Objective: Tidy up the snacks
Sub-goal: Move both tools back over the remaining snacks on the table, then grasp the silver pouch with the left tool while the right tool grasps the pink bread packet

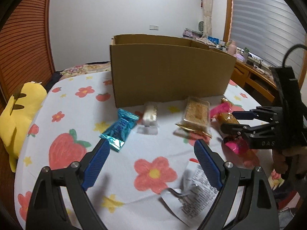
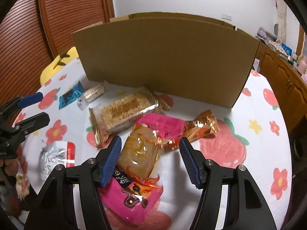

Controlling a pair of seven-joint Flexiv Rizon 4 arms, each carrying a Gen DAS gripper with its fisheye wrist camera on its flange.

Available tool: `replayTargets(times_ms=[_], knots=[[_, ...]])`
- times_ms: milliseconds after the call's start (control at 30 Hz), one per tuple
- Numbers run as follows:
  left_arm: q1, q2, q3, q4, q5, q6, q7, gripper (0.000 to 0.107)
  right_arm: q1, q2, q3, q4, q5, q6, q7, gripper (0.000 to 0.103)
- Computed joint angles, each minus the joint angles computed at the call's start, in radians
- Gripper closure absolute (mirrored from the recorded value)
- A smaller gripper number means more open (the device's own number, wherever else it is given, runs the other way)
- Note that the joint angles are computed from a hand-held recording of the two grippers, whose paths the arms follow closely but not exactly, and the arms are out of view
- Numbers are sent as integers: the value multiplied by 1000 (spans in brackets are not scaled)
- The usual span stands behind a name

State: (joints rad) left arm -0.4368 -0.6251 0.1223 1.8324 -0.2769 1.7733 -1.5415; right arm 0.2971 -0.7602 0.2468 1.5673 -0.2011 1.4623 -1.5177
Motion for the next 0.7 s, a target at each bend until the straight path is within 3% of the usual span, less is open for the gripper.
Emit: replayTargets(times_ms=[67, 233, 367, 567, 700], knots=[[8, 5, -14, 2, 9, -8, 7, 17, -10, -3, 12, -6, 3, -18, -6, 39], [4, 16, -19, 9, 30, -29, 18, 17, -40, -12, 50, -23, 31, -52, -49, 57], [20, 29, -44, 21, 54, -50, 30, 17, -52, -4, 61, -9, 46, -41, -85, 60], [26, 55, -59, 38, 91, -91, 45, 17, -138, 22, 155, 36, 106, 0, -162, 60], [51, 81, -98, 65, 118, -107, 60, 17, -137, 53, 130, 74, 119, 19, -159, 60]])
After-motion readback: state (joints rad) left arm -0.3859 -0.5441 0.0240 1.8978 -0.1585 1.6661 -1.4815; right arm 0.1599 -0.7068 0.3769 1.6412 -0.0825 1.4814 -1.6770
